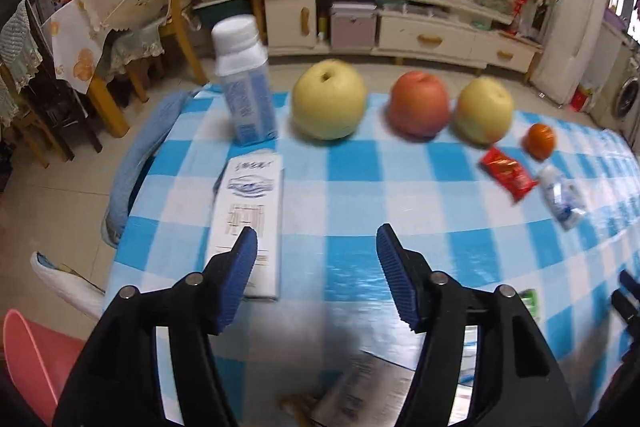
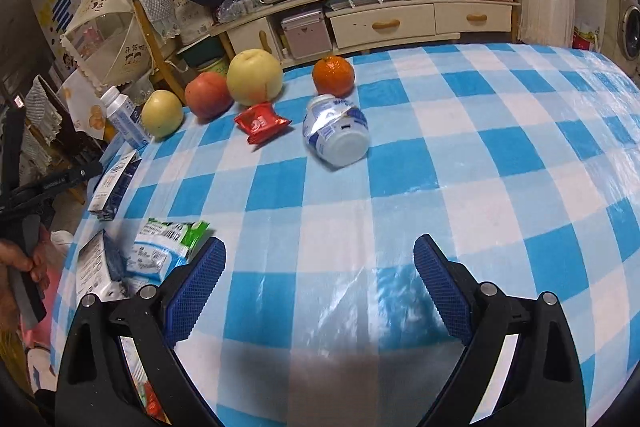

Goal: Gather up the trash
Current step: 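Grasp the white milk carton with left gripper while right grasps red snack packet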

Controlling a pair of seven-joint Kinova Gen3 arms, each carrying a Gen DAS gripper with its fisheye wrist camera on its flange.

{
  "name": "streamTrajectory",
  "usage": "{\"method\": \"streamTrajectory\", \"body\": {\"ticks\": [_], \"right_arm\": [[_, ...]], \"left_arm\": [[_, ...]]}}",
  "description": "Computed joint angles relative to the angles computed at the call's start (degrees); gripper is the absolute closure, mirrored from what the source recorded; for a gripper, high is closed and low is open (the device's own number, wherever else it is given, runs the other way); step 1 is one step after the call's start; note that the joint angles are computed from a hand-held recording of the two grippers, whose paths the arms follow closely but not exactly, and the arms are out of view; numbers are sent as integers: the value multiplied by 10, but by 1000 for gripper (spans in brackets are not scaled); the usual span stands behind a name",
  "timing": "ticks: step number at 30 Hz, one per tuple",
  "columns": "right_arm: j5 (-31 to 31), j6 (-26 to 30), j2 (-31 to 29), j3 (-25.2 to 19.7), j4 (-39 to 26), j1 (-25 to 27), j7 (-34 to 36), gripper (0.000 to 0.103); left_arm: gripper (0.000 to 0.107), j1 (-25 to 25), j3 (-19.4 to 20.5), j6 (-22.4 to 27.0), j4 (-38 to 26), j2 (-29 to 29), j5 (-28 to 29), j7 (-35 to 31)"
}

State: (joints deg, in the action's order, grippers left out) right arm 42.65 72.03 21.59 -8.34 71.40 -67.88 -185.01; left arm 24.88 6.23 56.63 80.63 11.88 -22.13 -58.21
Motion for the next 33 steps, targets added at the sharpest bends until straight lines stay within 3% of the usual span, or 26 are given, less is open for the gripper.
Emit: {"method": "streamTrajectory", "body": {"ticks": [9,17,21,23,26,30,33], "right_arm": [[10,-52,3,14,33,39,-17,9],[12,-74,22,27,23,58,20,9],[10,-79,35,33,4,68,57,9],[8,-82,43,37,-6,73,81,9],[-15,-73,65,40,-39,85,142,9],[-29,-95,67,55,-38,87,158,9],[-37,-72,79,68,-63,78,174,9]], "left_arm": [[44,-13,-23,-12,-6,43,-19,-20],[44,12,-44,-19,-2,52,-70,35],[41,16,-47,-48,23,38,-95,67],[31,24,-48,-43,23,40,-120,86],[31,35,-51,-14,11,53,-148,106],[31,26,-46,-10,5,64,-140,98],[31,20,-43,1,-7,79,-119,84]]}}
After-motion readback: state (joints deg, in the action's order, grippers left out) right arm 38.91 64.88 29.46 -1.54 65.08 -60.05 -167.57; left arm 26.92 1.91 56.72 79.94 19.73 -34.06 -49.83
